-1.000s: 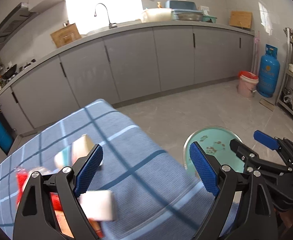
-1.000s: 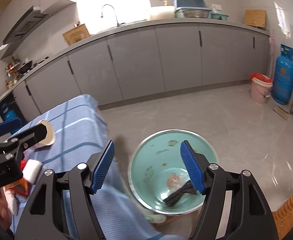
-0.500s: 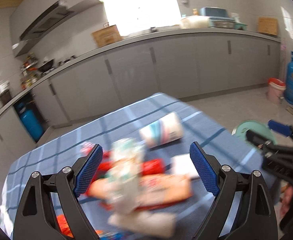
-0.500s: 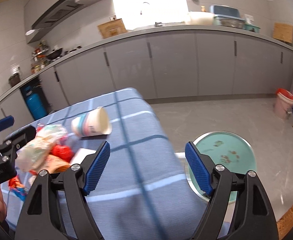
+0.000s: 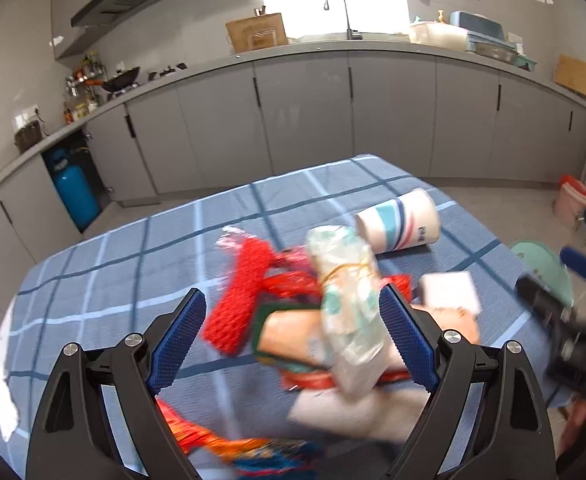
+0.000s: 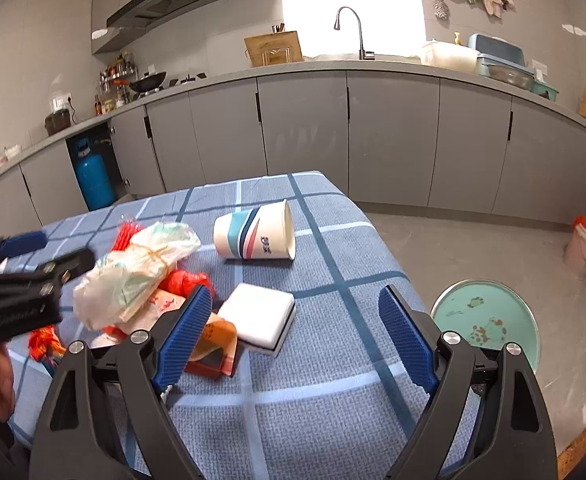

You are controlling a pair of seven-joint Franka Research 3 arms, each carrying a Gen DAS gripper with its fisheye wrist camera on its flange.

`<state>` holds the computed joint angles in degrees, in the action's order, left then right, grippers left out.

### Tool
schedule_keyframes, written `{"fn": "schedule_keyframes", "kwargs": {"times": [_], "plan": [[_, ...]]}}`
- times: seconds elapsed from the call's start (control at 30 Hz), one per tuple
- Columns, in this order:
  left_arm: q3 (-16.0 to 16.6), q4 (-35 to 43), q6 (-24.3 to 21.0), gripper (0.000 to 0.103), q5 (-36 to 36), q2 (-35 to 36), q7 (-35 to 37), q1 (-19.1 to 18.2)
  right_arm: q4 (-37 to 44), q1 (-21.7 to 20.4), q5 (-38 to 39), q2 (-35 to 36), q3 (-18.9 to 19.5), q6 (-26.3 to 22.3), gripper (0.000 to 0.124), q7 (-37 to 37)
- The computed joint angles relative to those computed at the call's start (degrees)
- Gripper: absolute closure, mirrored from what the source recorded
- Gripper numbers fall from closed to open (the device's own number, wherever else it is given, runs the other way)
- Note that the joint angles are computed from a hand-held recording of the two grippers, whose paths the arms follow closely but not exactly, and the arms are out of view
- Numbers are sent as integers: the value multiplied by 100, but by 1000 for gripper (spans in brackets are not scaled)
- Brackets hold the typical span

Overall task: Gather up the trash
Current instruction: 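Move both tools back over the table toward the remaining trash, then grasp the rubber-banded plastic bag with the left tool while the right tool grasps the paper cup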

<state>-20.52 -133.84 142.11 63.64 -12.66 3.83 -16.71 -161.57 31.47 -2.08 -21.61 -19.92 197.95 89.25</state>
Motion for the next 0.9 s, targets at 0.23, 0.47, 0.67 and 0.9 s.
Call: {"fn": "schedule_keyframes", "kwargs": {"times": [0.23, 0.47, 0.67, 0.9], "plan": [[161, 575, 224, 16, -43, 822, 241, -83, -42, 75, -88, 40, -233, 47, 35, 133], [354, 511, 613, 63, -413, 949, 511, -176, -2, 230, -355, 113, -508, 97, 34, 312], [316, 386, 578, 77, -292, 775, 373, -175, 70, 338, -574, 179, -627, 88, 34, 478], [146, 213, 259, 80, 319, 241, -127, 31, 550, 560, -740, 449, -808, -49, 34, 629]]}}
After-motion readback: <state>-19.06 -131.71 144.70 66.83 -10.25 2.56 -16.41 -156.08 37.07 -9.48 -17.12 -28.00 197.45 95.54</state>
